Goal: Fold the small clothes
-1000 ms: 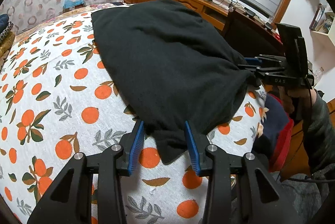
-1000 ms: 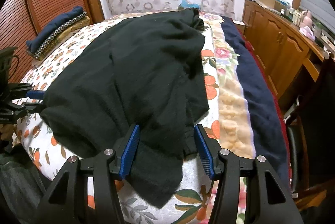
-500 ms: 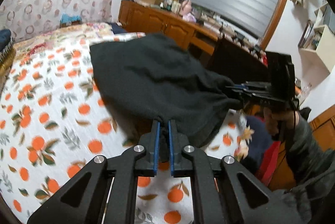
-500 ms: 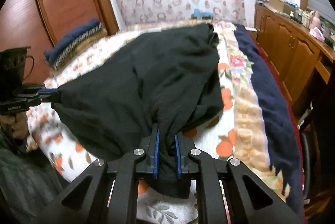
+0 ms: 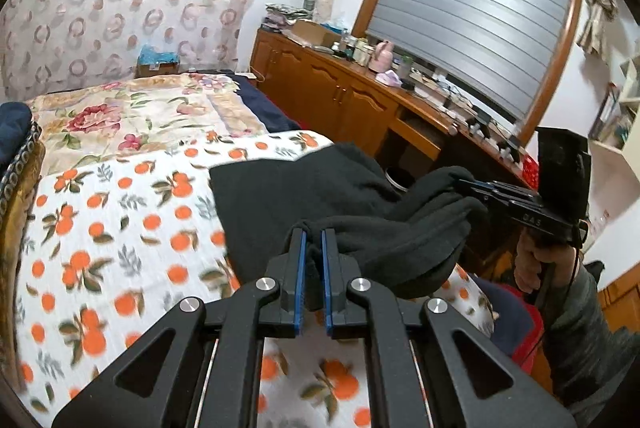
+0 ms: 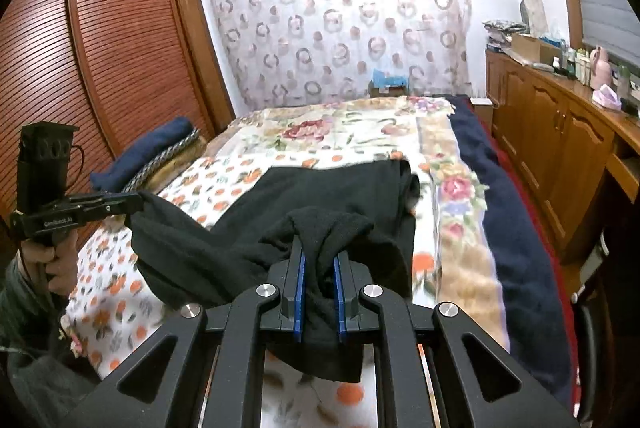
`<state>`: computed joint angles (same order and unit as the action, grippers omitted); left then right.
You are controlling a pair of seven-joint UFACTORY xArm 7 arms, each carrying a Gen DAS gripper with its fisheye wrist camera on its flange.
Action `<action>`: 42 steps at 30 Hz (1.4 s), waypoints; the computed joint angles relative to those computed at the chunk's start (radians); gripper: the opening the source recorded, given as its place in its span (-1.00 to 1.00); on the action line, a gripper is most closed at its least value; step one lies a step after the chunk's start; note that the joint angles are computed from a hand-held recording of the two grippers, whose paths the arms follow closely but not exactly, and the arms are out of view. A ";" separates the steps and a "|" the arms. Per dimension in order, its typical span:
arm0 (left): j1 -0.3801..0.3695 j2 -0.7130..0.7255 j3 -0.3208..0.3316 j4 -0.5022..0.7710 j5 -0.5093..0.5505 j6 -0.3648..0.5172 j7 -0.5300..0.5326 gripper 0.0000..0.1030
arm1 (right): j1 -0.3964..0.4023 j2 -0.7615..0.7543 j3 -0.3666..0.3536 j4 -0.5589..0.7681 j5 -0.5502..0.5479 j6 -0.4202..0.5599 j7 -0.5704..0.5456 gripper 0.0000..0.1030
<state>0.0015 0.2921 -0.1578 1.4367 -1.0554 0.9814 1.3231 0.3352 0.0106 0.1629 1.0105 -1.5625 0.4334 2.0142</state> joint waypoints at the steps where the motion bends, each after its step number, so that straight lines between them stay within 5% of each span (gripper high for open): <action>1: -0.006 0.021 -0.001 0.026 0.007 -0.008 -0.012 -0.84 | -0.005 0.015 -0.006 0.020 -0.002 -0.006 -0.012 -0.77; 10: -0.062 0.333 -0.059 0.443 0.200 -0.052 -0.246 -0.84 | -0.044 0.182 -0.085 0.205 -0.001 -0.088 -0.073 -0.77; 15: -0.108 0.514 -0.071 0.697 0.346 -0.035 -0.386 -0.84 | -0.049 0.259 -0.128 0.281 0.086 -0.124 -0.158 -0.77; 19: -0.127 0.605 -0.086 0.812 0.443 -0.011 -0.459 -0.84 | -0.025 0.290 -0.157 0.325 0.222 -0.078 -0.294 -0.48; 22: -0.135 0.639 -0.094 0.853 0.502 -0.007 -0.505 -0.81 | 0.008 0.261 -0.176 0.312 0.229 -0.041 -0.298 -0.16; 26: -0.120 0.656 -0.114 0.879 0.535 0.017 -0.522 -0.58 | 0.032 0.229 -0.158 0.284 0.254 0.000 -0.362 -0.04; 32: -0.055 0.580 -0.151 0.768 0.483 -0.016 -0.445 0.55 | 0.059 0.193 -0.126 0.238 0.281 0.042 -0.395 0.10; 42: -0.063 0.546 -0.120 0.687 0.497 0.010 -0.395 0.57 | 0.048 0.151 -0.091 0.206 0.339 0.059 -0.472 0.20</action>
